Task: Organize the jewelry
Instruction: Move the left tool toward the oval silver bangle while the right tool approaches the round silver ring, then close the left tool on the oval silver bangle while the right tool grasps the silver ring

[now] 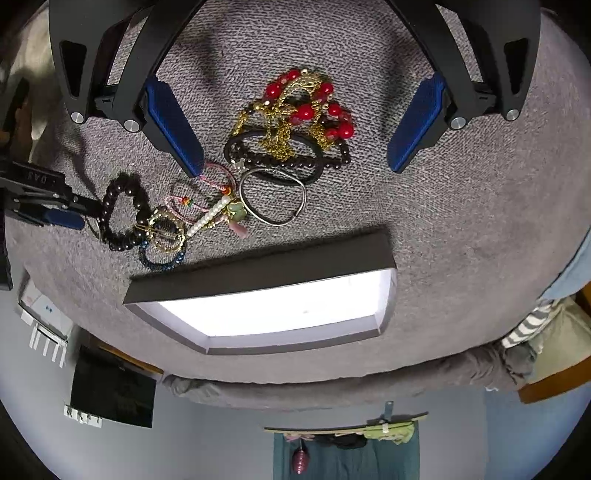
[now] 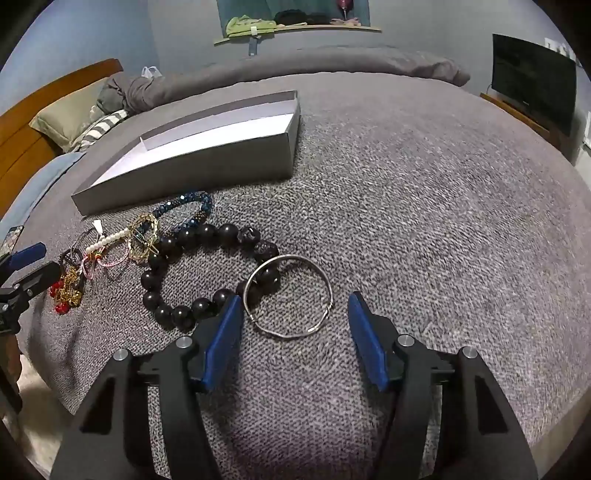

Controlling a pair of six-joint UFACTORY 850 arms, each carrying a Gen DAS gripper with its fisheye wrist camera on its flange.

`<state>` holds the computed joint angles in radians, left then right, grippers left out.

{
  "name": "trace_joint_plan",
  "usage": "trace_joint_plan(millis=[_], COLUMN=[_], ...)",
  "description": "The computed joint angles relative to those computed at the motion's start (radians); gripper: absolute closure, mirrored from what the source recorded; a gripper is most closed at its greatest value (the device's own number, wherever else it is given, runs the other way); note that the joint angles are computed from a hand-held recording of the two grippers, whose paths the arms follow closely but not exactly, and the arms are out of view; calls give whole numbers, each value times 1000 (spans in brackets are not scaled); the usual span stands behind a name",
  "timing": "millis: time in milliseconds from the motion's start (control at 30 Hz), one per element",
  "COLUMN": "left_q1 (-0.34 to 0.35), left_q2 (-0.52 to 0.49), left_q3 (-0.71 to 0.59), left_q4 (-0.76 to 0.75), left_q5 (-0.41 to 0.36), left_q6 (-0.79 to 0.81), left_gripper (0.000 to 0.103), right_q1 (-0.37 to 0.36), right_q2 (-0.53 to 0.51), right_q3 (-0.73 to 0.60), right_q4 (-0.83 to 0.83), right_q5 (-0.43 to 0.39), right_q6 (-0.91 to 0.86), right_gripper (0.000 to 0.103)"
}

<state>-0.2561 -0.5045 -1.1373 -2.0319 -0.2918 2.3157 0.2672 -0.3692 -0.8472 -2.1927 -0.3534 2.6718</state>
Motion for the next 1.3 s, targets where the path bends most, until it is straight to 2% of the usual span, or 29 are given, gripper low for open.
trace_joint_plan(millis=[100,200,267,333,400,467,567,633,700,733,833,900,933,1000,1200,1300], left_q1=[4,6,10,15,19,16,6,1,0,-4,-25,-28,-28,-25,-22,-14], left_q2=[-4,-5,-8,-14,-20,-21,-24,-31,-40,-42,-49,-59,-65,-76,-94,-108], left_q3=[-6,-7,-13,-22,-31,-34,-37,-45,-58,-62,-69,-80,-89,-107,-140,-163], left_q4=[36,12,37,83,126,113,67,124,248,282,235,278,334,414,506,589], left_q5=[-6,-1,-2,-3,-6,1,21,25,16,17,59,66,64,56,32,-11], left_q6=[-33,-1,-25,-81,-129,-106,-41,-81,-179,-191,-78,-108,-165,-245,-313,-400], left_gripper=[2,2,2,4,4,5,6,7,10,15,17,21,26,28,36,47], right_q1=[-5,-1,4,6,8,10,7,4,3,3,-1,1,5,1,-6,-6], right_q2=[-10,-9,-10,-3,3,11,6,8,12,21,22,26,27,28,28,25], right_q3=[-11,-13,-13,0,7,17,16,20,28,39,42,46,48,49,46,40], right_q4=[-36,-41,-26,-104,-106,-110,-130,-163,-193,-241,-286,-299,-296,-324,-373,-367], right_q5=[17,20,11,-6,-27,-54,-45,-47,-63,-65,-57,-66,-68,-63,-53,-46], right_q6=[12,-3,-19,77,84,96,123,162,194,257,304,322,323,352,394,384], right_gripper=[42,53,53,53,53,53,53,53,53,53,53,53,53,53,53,53])
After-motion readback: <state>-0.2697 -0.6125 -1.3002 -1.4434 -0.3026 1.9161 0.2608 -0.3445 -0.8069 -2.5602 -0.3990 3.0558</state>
